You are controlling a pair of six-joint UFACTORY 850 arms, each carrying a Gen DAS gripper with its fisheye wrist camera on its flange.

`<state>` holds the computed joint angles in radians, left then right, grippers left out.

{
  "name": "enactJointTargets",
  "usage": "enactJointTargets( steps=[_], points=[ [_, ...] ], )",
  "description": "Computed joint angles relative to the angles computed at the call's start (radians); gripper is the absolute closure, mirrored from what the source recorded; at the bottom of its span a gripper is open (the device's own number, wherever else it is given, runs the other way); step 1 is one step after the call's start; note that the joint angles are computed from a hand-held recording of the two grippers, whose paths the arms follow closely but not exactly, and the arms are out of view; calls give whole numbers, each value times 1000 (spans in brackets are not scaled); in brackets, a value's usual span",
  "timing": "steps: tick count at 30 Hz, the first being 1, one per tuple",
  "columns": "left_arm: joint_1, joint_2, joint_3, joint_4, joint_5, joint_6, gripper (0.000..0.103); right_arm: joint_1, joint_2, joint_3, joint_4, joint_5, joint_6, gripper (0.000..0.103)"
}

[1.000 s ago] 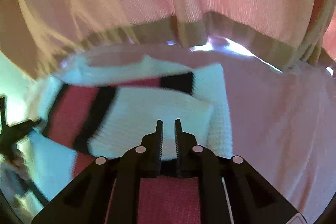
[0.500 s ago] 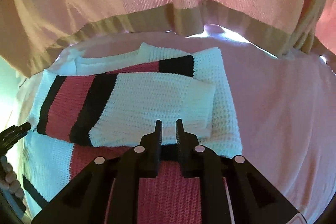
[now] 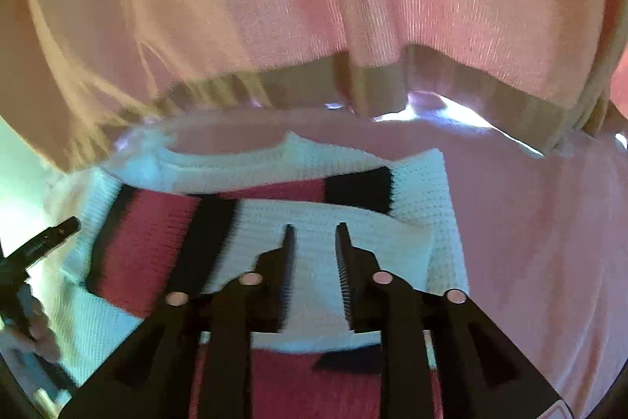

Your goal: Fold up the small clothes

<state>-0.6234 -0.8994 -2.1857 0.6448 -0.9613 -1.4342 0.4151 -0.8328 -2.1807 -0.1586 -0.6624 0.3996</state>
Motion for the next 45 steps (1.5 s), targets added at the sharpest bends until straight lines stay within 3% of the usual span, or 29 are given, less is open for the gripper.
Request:
enactJointTargets(
  steps=[2,4,6,8,11,13,15,17,20,24,27,37,39,45],
  points=[
    [10,-33,-26,-25,-56,47,45,-10,-62,-58,-42,-103,33,80],
    [20,-25,1,-38,-70,36,45,-32,-32,1,21,-63,20,83],
    [38,21,76,-72,-3,-2,42,-35,-14,5,4,-70,56,82],
    [44,38,104,-84,21,-16,40,-39,38,73,32,-3,48,81],
    [33,18,72,-60,-21,3,39,-32,21,80,-7,-56,30,81],
    [21,3,36,-47,-72,25,40,-25,50,134,-59,-29,59,82],
    [4,14,31,-24,-90,27,41,-13,65,127,-104,-74,112,81],
    [-29,46,49,28,-102,19,41,-1,148,217,-123,-3,148,78],
    [-80,98,87,78,-112,1,40,32,242,335,-241,38,230,77],
    [-130,159,155,108,-97,-31,37,61,330,474,-317,59,308,73],
    [-166,172,187,151,-156,-27,37,80,396,589,-368,72,372,68],
    [-233,246,343,161,-187,-60,37,110,577,896,-450,120,507,66],
    [-242,279,403,140,-162,-76,37,108,607,942,-443,127,532,53],
    [-265,428,654,51,2,-202,30,114,705,1076,-394,133,562,42]
  ],
)
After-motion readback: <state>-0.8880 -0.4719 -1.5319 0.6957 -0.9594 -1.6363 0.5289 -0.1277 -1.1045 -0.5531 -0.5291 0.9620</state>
